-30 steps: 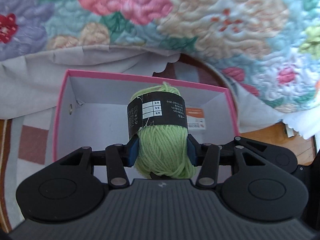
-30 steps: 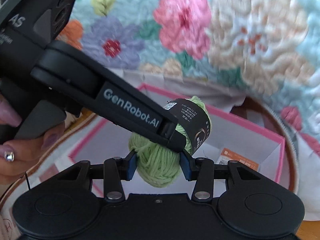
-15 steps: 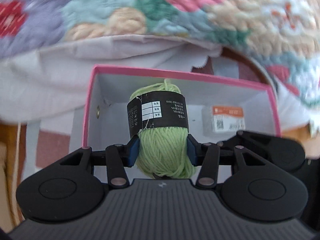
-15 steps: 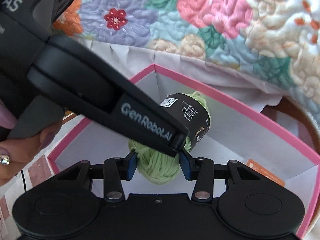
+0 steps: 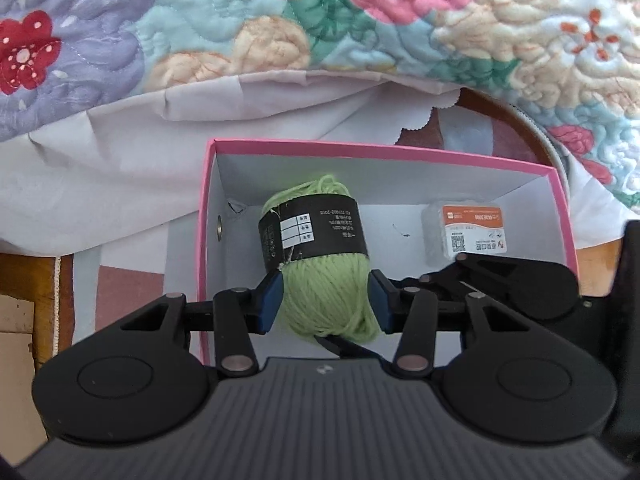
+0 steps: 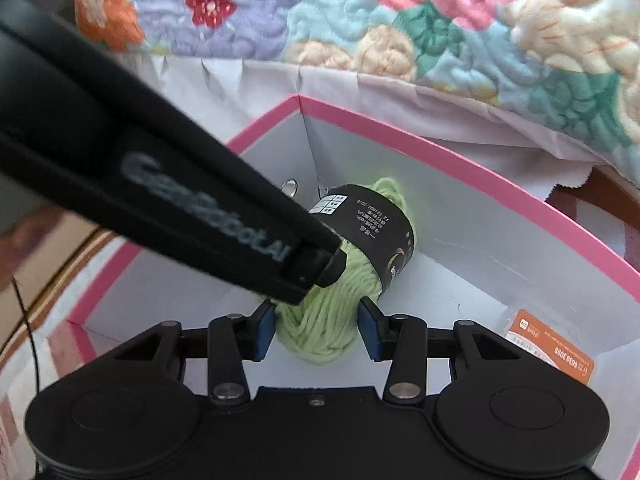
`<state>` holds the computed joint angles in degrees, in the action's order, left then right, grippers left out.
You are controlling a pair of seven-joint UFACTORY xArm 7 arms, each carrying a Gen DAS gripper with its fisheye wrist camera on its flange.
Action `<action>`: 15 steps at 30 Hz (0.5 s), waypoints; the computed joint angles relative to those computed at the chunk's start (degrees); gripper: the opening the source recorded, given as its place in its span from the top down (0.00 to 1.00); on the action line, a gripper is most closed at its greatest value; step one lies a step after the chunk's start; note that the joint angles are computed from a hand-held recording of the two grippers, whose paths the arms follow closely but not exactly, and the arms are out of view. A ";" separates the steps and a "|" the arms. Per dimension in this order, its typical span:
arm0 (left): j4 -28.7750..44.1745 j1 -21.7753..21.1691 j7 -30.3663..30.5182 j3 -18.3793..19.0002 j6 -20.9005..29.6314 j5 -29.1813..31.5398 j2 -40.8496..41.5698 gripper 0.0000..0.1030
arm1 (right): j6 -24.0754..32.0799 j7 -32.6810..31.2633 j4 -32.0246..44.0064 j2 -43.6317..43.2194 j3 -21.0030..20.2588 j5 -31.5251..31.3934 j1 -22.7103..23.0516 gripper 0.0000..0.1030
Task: Organize objects
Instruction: 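Lift the yarn ball and carry it into the pink box, then open the left gripper to release the yarn ball in the box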
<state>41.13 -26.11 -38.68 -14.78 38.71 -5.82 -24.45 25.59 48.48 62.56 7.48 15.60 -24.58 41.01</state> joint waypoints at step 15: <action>-2.88 0.98 -6.09 -1.40 -0.40 2.36 -4.09 0.67 | -2.80 2.61 -4.94 -4.41 0.69 2.74 -0.59 0.38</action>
<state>38.25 -25.13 -44.77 -16.18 38.30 -3.46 -28.54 22.79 51.09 57.62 3.08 16.29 -21.84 40.42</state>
